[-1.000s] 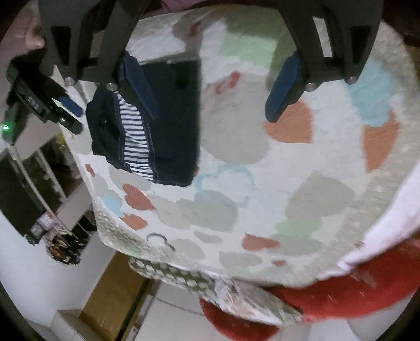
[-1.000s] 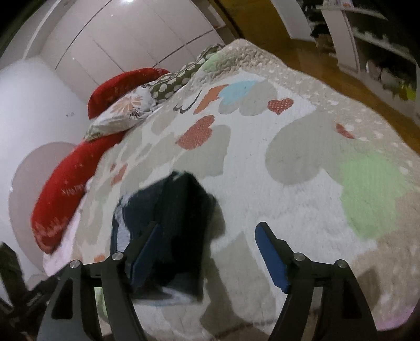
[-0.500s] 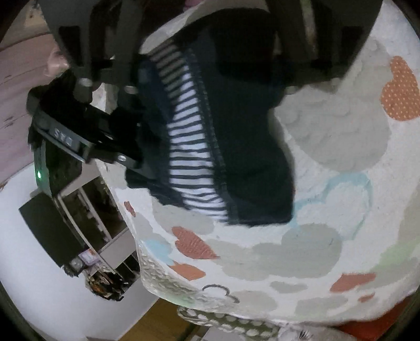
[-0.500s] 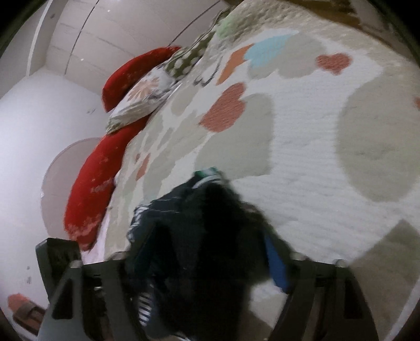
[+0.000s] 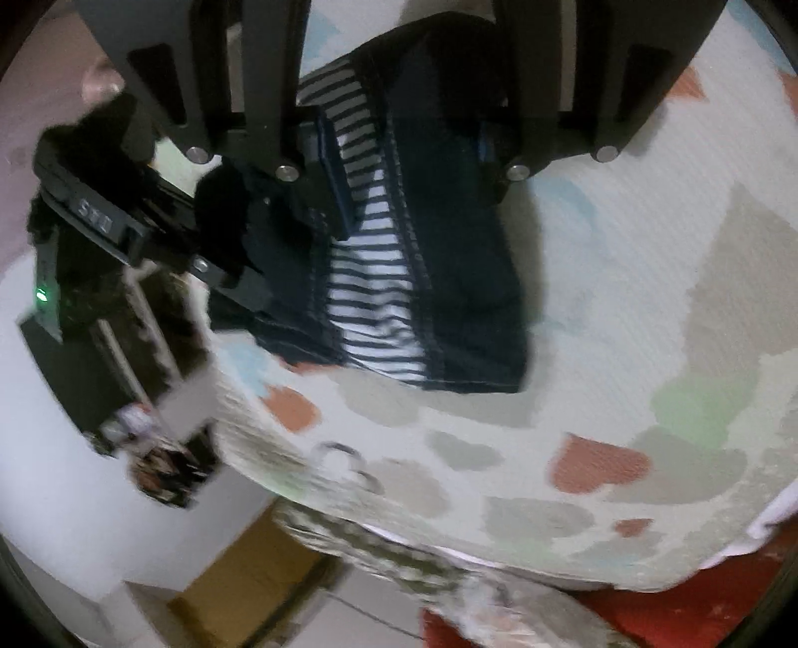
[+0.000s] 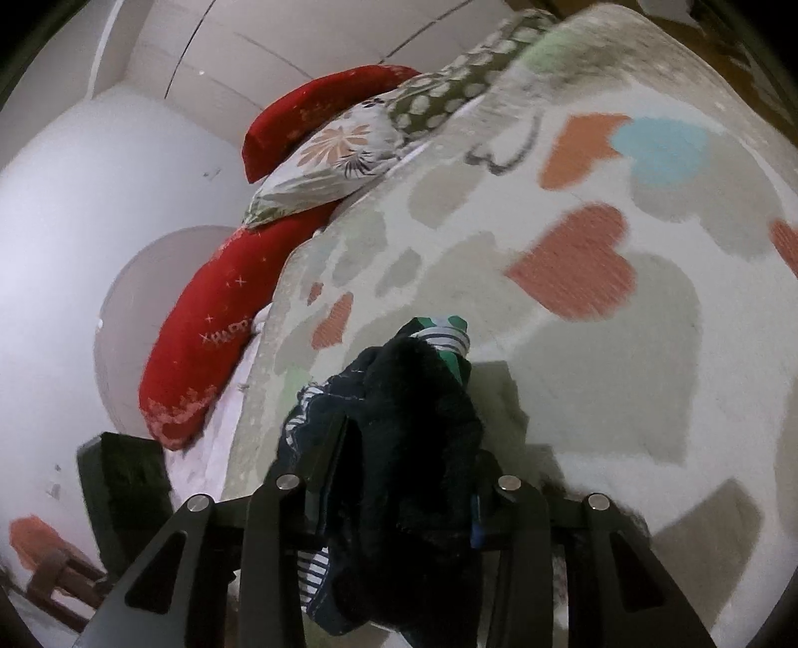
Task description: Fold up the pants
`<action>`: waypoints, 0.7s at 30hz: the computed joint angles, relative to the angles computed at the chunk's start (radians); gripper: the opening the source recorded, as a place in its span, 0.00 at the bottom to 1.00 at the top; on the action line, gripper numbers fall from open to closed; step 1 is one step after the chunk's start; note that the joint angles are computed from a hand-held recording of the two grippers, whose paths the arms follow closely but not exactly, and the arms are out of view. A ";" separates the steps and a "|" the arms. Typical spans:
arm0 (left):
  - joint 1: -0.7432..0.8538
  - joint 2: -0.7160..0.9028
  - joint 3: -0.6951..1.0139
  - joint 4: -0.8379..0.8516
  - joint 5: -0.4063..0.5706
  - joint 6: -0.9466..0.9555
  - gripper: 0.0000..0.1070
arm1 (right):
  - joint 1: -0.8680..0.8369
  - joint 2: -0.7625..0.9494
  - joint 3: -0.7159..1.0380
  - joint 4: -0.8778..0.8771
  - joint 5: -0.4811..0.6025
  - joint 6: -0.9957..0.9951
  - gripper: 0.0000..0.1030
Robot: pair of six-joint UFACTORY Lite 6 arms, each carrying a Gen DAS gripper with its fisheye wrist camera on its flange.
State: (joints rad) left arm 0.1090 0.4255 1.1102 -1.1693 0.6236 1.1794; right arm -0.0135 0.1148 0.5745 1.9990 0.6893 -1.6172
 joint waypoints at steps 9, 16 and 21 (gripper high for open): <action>0.093 -0.180 -0.218 -0.029 -0.177 0.122 0.61 | 0.082 -0.010 -0.057 0.312 -0.160 -0.236 0.63; 0.045 -0.484 -0.504 -0.367 -0.368 0.431 0.74 | 0.172 -0.394 -0.327 0.593 -0.335 -0.471 0.64; 0.009 -0.737 -0.673 -0.671 -0.477 0.705 0.77 | 0.334 -0.595 -0.439 1.045 -0.473 -0.851 0.66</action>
State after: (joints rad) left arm 0.1184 -0.3116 0.4372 -1.8406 0.1464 1.8849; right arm 0.3203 -0.4800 0.1351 3.0445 0.2168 -2.4681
